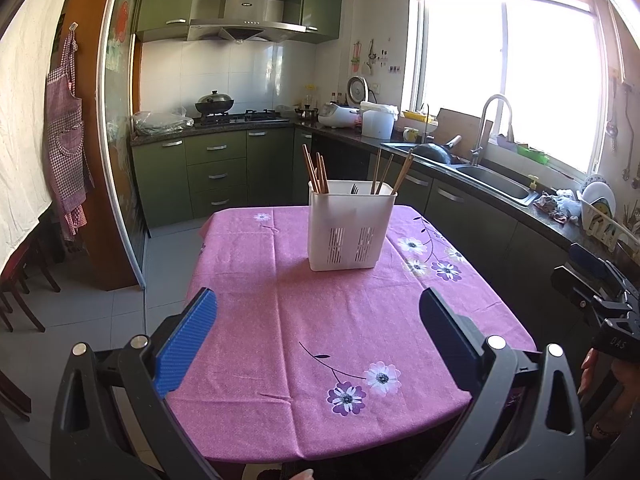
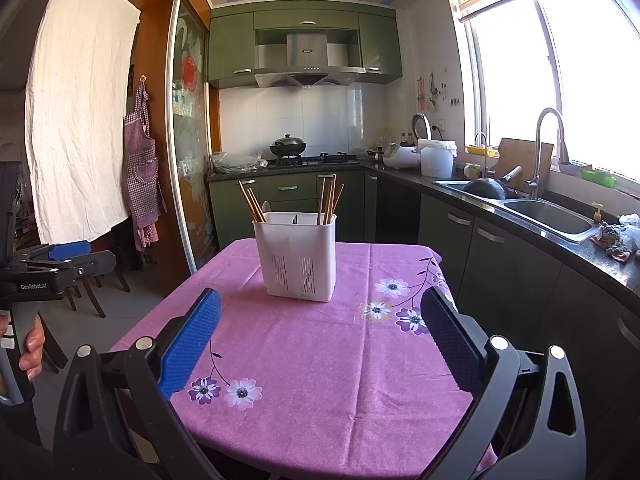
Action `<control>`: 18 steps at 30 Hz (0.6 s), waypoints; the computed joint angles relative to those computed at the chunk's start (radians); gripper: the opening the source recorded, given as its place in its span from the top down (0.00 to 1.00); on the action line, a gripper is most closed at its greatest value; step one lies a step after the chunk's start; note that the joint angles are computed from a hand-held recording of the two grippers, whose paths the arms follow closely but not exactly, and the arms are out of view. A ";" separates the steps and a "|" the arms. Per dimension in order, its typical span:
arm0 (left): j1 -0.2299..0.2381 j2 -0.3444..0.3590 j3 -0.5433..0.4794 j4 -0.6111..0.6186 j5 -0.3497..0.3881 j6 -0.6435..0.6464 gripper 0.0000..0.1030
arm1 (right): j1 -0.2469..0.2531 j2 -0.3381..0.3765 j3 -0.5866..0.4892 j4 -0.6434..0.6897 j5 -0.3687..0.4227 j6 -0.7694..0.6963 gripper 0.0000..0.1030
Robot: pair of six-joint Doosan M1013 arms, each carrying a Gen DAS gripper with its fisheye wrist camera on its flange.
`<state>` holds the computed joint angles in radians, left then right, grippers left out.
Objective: Organize utensils
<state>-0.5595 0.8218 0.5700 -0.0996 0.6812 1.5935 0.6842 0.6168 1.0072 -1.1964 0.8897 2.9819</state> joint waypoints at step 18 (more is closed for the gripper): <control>-0.009 -0.003 -0.001 0.097 -0.012 -0.056 0.06 | -0.002 0.003 -0.003 0.017 0.001 -0.012 0.04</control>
<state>-0.5686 0.8190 0.5685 -0.0022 0.6696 1.5375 0.6818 0.6199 1.0040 -1.1794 0.8909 2.9694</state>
